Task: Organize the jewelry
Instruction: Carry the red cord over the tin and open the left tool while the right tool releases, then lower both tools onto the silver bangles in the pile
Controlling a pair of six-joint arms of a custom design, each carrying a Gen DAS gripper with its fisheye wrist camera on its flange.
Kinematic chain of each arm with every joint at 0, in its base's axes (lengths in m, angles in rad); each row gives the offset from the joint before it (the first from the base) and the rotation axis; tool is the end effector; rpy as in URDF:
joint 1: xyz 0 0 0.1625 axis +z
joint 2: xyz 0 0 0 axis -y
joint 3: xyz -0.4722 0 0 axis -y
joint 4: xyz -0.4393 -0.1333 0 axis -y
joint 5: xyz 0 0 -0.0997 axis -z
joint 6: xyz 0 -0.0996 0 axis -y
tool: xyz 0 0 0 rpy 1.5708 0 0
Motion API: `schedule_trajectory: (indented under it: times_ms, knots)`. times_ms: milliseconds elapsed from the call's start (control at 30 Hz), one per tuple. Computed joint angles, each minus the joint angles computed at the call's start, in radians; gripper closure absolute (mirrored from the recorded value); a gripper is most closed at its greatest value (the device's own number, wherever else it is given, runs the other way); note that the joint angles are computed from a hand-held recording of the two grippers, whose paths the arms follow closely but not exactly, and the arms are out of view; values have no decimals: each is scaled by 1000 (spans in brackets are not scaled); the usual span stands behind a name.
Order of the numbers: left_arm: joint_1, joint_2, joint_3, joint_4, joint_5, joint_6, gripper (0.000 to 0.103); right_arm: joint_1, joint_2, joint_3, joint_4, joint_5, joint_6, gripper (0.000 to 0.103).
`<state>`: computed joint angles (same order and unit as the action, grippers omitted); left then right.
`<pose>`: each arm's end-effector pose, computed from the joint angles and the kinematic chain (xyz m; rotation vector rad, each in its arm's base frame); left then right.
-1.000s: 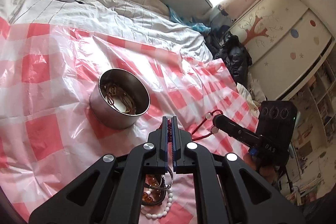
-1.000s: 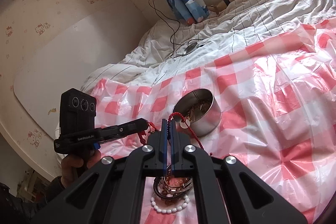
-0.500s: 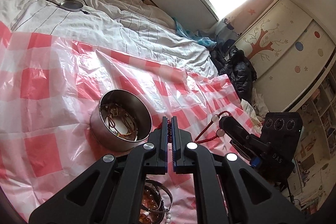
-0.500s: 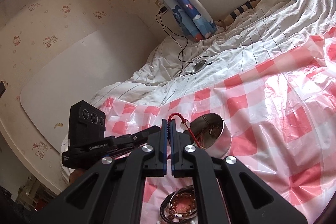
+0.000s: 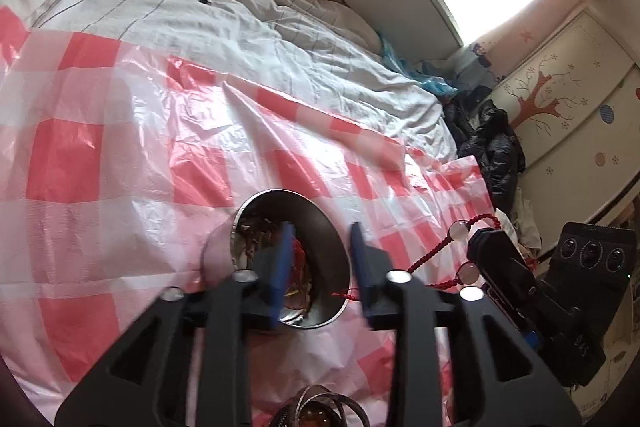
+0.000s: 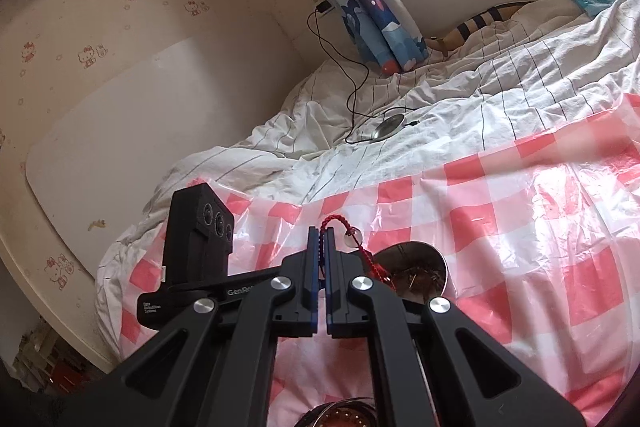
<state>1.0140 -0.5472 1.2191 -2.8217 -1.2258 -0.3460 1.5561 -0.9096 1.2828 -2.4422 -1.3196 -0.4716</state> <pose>-0.3242 -0.8369 0.1108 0.1565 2.9190 -1.0043 0.1458 -0.8349 0.3379 -0.7507 2.8154 -0.8076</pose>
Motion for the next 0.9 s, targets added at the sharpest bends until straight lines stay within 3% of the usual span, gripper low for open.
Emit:
schedule_trajectory:
  times_ms: [33, 133, 167, 200, 233, 267, 367, 500, 667, 800, 900]
  knots:
    - [-2, -3, 6, -14, 26, -16, 44, 4, 13, -15, 15, -25, 1, 100]
    - [-7, -21, 25, -51, 51, -14, 40, 23, 65, -71, 77, -139, -6, 100]
    - [-14, -27, 34, -73, 76, -7, 38, 34, 82, -90, 100, -200, -17, 92]
    - [-18, -33, 44, -93, 91, -1, 35, 40, 92, -94, 104, -238, -28, 79]
    - [-20, -40, 52, -107, 99, 3, 34, 44, 92, -83, 82, -265, -36, 48]
    - [-22, -45, 57, -112, 106, 1, 34, 48, 89, -66, 49, -290, -47, 40]
    - [-27, -56, 71, -108, 128, -16, 32, 55, 70, -36, 0, -311, -95, 40]
    - [-37, -64, 84, -60, 170, -39, 30, 48, 20, 8, -77, -289, -78, 36]
    - [-66, -81, 126, 1, 235, -32, 28, 22, -58, 60, -87, -284, 45, 16]
    - [-100, -105, 185, 73, 274, -12, 28, -27, -142, 131, -21, -214, 182, 12]
    - [-127, -115, 225, 125, 294, 3, 28, -51, -198, 193, 12, -206, 247, 12]
